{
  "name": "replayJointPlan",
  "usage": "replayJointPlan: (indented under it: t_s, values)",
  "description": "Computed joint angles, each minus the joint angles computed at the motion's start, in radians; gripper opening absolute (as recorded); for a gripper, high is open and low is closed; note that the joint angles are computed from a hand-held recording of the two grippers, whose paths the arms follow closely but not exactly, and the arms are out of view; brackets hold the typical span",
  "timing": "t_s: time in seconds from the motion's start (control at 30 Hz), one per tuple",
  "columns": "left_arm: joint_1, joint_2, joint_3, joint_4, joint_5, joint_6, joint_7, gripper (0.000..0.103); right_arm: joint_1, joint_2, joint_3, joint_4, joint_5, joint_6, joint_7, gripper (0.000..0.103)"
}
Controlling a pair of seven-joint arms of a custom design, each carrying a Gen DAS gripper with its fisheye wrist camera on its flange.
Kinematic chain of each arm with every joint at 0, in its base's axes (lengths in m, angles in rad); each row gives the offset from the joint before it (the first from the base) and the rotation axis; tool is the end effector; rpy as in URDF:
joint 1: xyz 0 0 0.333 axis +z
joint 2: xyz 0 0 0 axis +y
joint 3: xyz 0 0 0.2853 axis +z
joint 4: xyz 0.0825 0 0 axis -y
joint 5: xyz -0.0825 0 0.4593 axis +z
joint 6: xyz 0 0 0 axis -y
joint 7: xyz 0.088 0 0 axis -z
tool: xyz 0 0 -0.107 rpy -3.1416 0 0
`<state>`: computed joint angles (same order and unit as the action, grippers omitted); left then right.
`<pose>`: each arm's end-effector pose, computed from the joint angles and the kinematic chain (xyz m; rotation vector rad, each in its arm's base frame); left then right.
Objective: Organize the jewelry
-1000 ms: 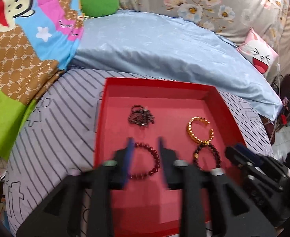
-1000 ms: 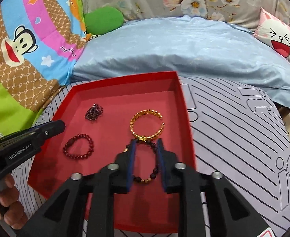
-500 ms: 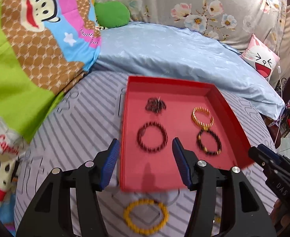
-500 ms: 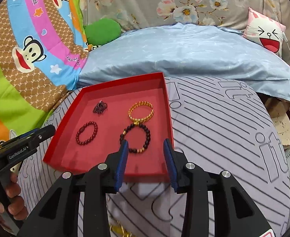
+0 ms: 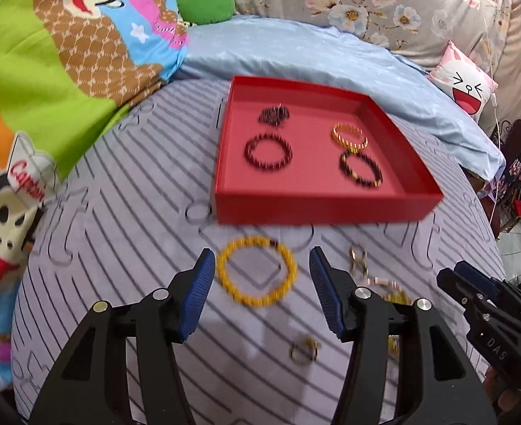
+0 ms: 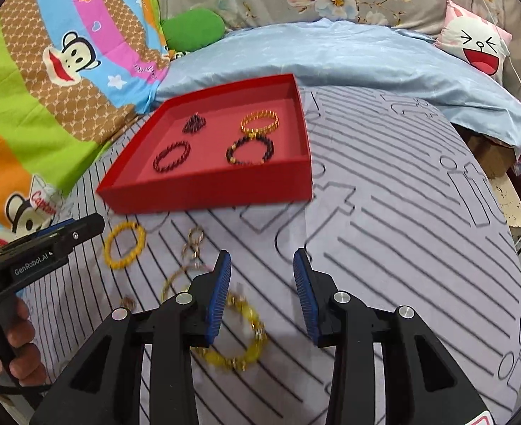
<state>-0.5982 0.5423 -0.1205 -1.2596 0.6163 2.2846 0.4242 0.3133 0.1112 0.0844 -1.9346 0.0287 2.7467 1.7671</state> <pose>0.6342 -0.5077 0.4617 -2.0035 1.6935 -0.7367 0.6427 0.2672 0.4459 -1.9006 1.5940 -0.3929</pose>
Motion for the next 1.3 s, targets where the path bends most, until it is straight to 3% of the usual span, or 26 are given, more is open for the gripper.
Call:
replayJointPlan:
  t_s: [0.23, 0.67, 0.8, 1.13, 1.3]
  values:
    - [0.002, -0.064, -0.023, -0.115, -0.012, 0.004, -0.044, 0.053, 0.008, -0.058, 0.011, -0.086, 0.025, -0.006, -0.033, 0.036]
    - [0.018, -0.101, -0.052, -0.187, -0.046, 0.014, -0.052, 0.053, 0.029, -0.049, 0.021, -0.078, 0.035, -0.019, -0.070, 0.036]
    - [0.025, -0.113, -0.048, -0.201, -0.041, 0.013, -0.071, 0.053, 0.036, -0.034, 0.022, -0.061, 0.021, -0.011, -0.067, 0.054]
    - [0.046, -0.125, -0.052, -0.216, -0.041, 0.012, -0.090, 0.053, 0.059, 0.079, 0.018, 0.069, -0.062, -0.055, -0.052, 0.062]
    - [0.047, -0.110, -0.053, -0.198, -0.047, 0.008, -0.079, 0.053, 0.090, 0.116, -0.002, 0.111, -0.168, -0.063, -0.003, 0.067]
